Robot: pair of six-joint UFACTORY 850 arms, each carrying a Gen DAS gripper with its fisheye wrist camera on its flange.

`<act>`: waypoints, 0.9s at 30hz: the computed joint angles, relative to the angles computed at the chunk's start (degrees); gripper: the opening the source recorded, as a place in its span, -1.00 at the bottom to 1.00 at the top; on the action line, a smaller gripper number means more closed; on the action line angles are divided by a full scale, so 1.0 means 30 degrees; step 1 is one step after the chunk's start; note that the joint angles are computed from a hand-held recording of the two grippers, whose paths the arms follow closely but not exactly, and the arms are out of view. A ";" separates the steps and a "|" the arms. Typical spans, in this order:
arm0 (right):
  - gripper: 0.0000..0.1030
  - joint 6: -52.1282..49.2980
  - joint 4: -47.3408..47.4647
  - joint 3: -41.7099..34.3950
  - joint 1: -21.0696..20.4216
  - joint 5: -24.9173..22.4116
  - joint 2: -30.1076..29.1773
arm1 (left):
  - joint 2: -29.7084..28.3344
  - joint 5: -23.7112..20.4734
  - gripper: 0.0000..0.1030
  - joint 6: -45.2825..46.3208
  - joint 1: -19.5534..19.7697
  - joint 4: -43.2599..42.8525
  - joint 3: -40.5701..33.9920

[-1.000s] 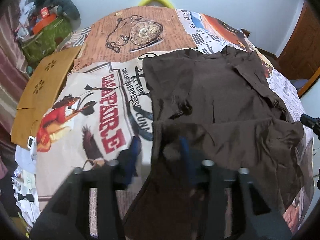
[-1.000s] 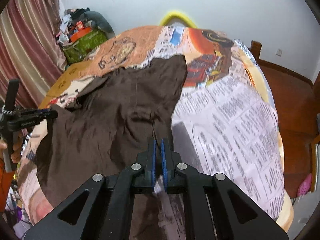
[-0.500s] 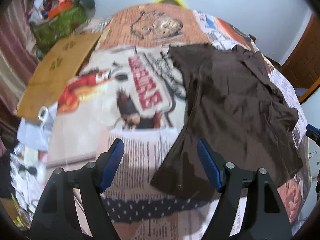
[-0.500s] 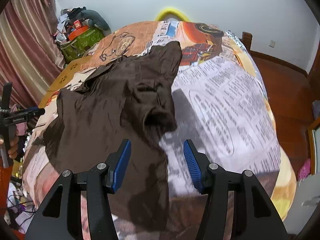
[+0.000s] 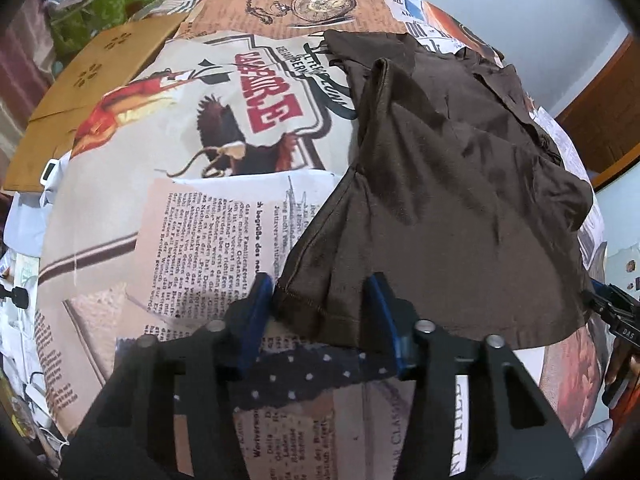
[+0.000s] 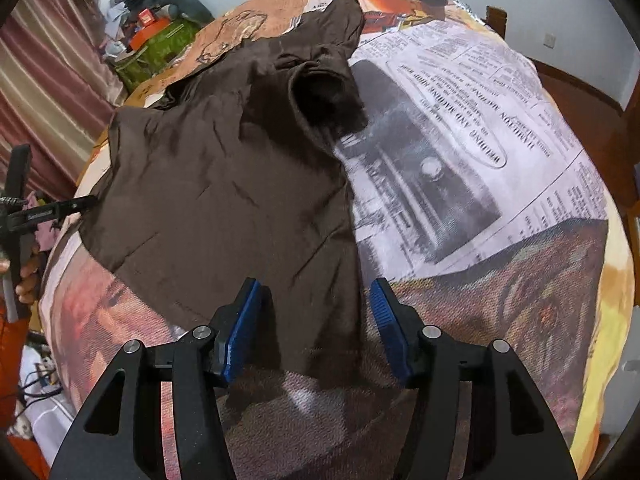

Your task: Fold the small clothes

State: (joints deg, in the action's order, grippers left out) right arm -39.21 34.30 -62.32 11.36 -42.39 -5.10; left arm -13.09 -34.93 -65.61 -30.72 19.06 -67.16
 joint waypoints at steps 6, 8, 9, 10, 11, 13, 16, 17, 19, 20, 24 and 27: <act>-0.82 -0.0628 0.0497 0.0223 0.0087 0.0186 0.0001 | -0.0308 -0.0482 -0.81 -0.0032 -0.0437 0.0693 -0.0638; -0.87 -0.0757 0.0792 0.0081 0.0015 -0.0064 -0.0108 | -0.0205 -0.0572 -0.84 -0.0384 -0.0528 0.1115 -0.0741; -0.87 -0.0902 0.0842 0.0108 -0.0018 -0.0031 -0.0055 | -0.0101 -0.0571 -0.84 -0.0639 -0.0548 0.1404 -0.0743; -0.88 -0.1029 0.0912 0.0173 -0.0017 0.0013 0.0046 | 0.0050 -0.0646 -0.84 -0.1062 -0.0625 0.1927 -0.0764; -0.88 -0.1160 0.1062 0.0256 0.0011 0.0082 0.0133 | 0.0200 -0.0771 -0.84 -0.1587 -0.0736 0.2632 -0.0835; -0.88 -0.1544 0.1450 0.0155 -0.0023 0.0212 0.0236 | 0.0489 -0.0912 -0.84 -0.2285 -0.0883 0.3665 -0.0989; -0.89 -0.2250 0.2329 -0.0224 -0.0113 0.0272 0.0351 | 0.0762 -0.1047 -0.85 -0.2775 -0.0969 0.4772 -0.1446; -0.89 -0.2538 0.2655 -0.0460 -0.0148 0.0305 0.0384 | 0.0802 -0.1153 -0.85 -0.2903 -0.1038 0.5279 -0.1713; -0.89 -0.3049 0.3298 -0.0859 -0.0130 0.0438 0.0408 | 0.0839 -0.1223 -0.85 -0.3180 -0.1152 0.6176 -0.2169; -0.89 -0.3367 0.3681 -0.1160 -0.0142 0.0466 0.0383 | 0.0840 -0.1220 -0.85 -0.3303 -0.1201 0.6600 -0.2436; -0.89 -0.4386 0.4887 -0.2238 -0.0051 0.0869 0.0133 | 0.0409 -0.1425 -0.85 -0.3323 -0.1224 0.7660 -0.3653; -0.89 -0.4787 0.5484 -0.3136 0.0137 0.1306 -0.0278 | -0.0144 -0.1709 -0.85 -0.3053 -0.1053 0.8138 -0.4663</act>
State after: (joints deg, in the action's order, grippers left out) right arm -53.57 50.75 -71.73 11.77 -38.47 -5.94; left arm -13.52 -40.06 -74.77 -33.88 43.48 -81.14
